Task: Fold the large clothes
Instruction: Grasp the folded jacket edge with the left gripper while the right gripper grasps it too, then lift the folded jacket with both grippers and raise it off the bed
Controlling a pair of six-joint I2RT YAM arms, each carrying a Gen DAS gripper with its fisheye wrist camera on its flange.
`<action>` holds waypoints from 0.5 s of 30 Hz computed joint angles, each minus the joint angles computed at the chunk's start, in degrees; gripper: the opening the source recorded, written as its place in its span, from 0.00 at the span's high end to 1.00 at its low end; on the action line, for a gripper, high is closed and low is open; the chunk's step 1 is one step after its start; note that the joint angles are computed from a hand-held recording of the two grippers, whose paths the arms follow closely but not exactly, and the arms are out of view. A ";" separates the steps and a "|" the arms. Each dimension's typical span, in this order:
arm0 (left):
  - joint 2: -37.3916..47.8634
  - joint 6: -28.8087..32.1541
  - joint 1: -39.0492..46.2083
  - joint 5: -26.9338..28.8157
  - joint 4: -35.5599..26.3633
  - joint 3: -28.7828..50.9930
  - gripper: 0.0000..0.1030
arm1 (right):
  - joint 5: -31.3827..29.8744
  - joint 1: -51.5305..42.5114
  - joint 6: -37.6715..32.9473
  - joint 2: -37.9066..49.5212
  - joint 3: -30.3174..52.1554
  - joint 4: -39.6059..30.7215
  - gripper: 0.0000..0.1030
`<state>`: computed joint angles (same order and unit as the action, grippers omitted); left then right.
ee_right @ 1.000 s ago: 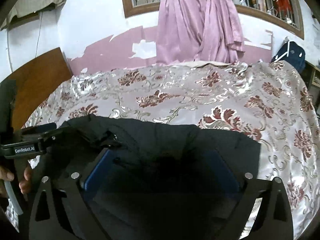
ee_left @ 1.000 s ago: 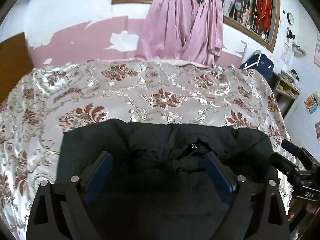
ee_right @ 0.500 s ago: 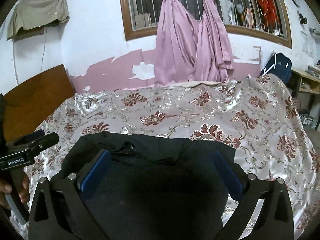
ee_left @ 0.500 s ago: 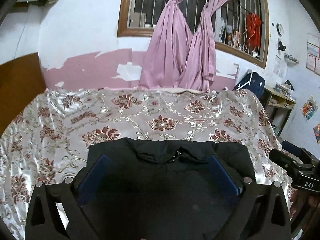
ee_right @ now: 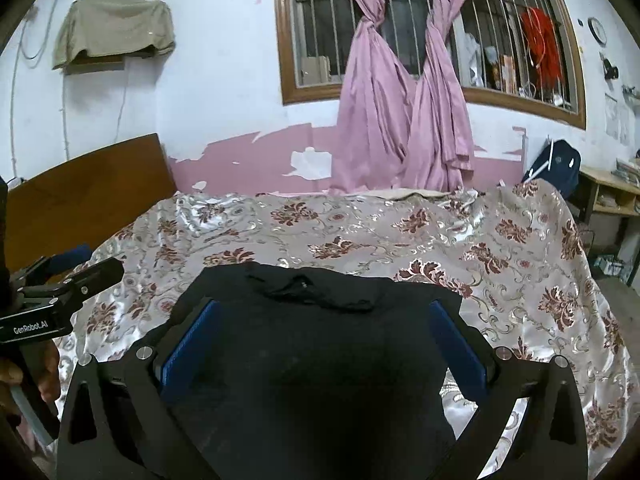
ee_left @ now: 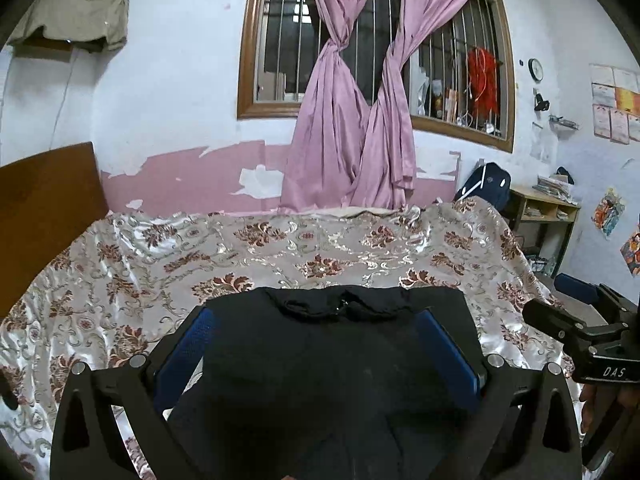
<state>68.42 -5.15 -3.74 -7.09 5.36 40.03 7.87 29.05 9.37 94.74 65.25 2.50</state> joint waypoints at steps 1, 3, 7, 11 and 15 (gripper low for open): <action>-2.16 0.32 -0.31 -0.28 -0.58 -1.16 0.00 | 0.58 0.66 -0.20 -1.39 -1.23 0.14 0.02; -5.20 0.73 -1.30 -1.58 -1.88 -2.59 0.00 | 1.47 1.92 -0.57 -4.53 -3.97 0.42 0.02; -12.33 0.86 -3.11 -4.18 -5.25 -5.55 0.00 | 3.42 4.44 0.19 -9.16 -7.56 -0.35 0.02; -20.33 0.68 -4.05 -4.64 -9.99 -8.50 0.00 | 5.85 6.84 0.56 -13.59 -10.66 -1.34 0.02; -27.86 0.84 -5.87 -6.34 -14.37 -11.36 0.00 | 8.14 9.48 1.78 -18.50 -14.40 -2.57 0.02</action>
